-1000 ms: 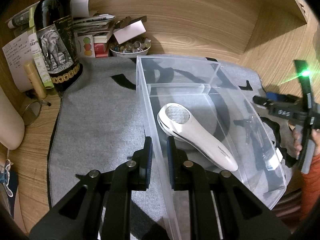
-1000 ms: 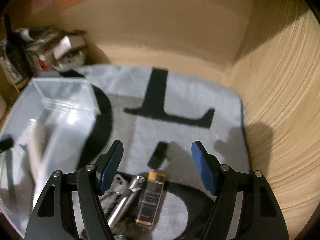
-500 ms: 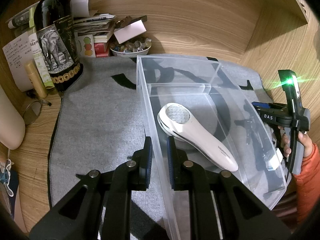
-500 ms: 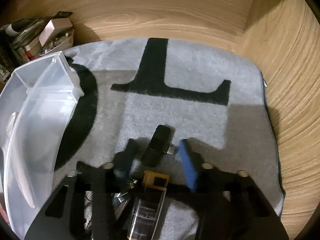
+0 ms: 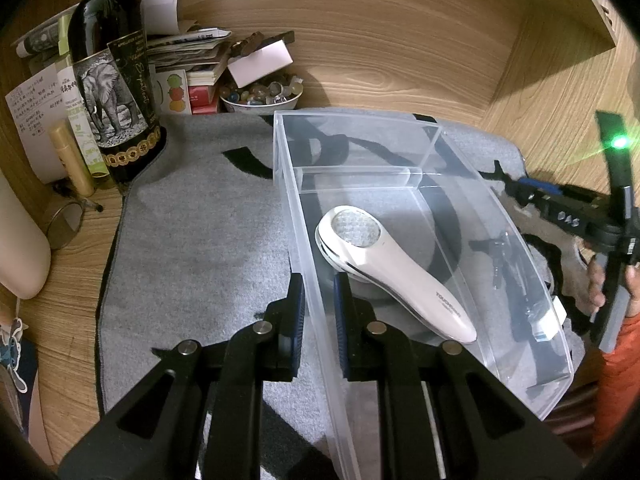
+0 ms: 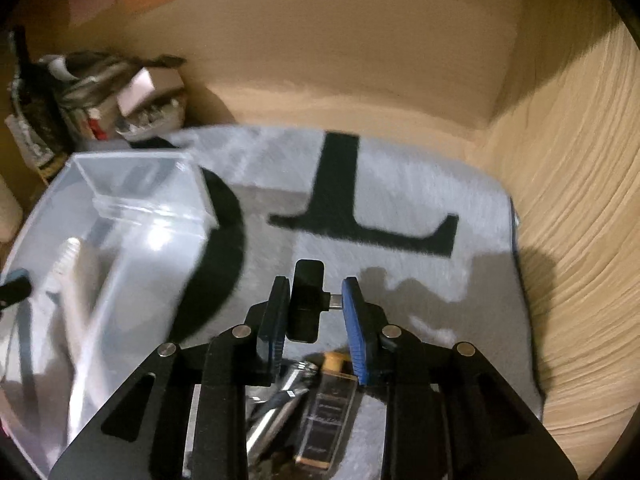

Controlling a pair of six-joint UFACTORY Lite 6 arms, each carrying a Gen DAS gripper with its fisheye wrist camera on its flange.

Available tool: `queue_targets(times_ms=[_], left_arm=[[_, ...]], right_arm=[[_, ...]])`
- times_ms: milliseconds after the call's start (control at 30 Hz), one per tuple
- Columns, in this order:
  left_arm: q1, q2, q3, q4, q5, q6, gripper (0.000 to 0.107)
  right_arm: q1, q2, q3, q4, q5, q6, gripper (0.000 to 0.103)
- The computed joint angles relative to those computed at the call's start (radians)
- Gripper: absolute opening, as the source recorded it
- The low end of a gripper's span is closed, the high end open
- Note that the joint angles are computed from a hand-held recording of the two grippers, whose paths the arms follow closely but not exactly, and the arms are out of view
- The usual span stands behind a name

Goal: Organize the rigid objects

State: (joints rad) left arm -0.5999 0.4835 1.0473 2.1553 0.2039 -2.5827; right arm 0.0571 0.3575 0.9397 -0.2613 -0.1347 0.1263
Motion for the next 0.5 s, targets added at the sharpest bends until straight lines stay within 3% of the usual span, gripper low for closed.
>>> queue_targets(times_ms=[200, 500], left_arm=[[0.002, 0.002, 0.002, 0.002, -0.001, 0.0, 0.014], [0.001, 0.003, 0.004, -0.003, -0.001, 0.003, 0.014]], right_arm=[[0.066, -0.098, -0.022, -0.033, -0.014, 0.041, 0.025], [0.186, -0.161, -0.045, 0.118, -0.041, -0.113, 0.025]])
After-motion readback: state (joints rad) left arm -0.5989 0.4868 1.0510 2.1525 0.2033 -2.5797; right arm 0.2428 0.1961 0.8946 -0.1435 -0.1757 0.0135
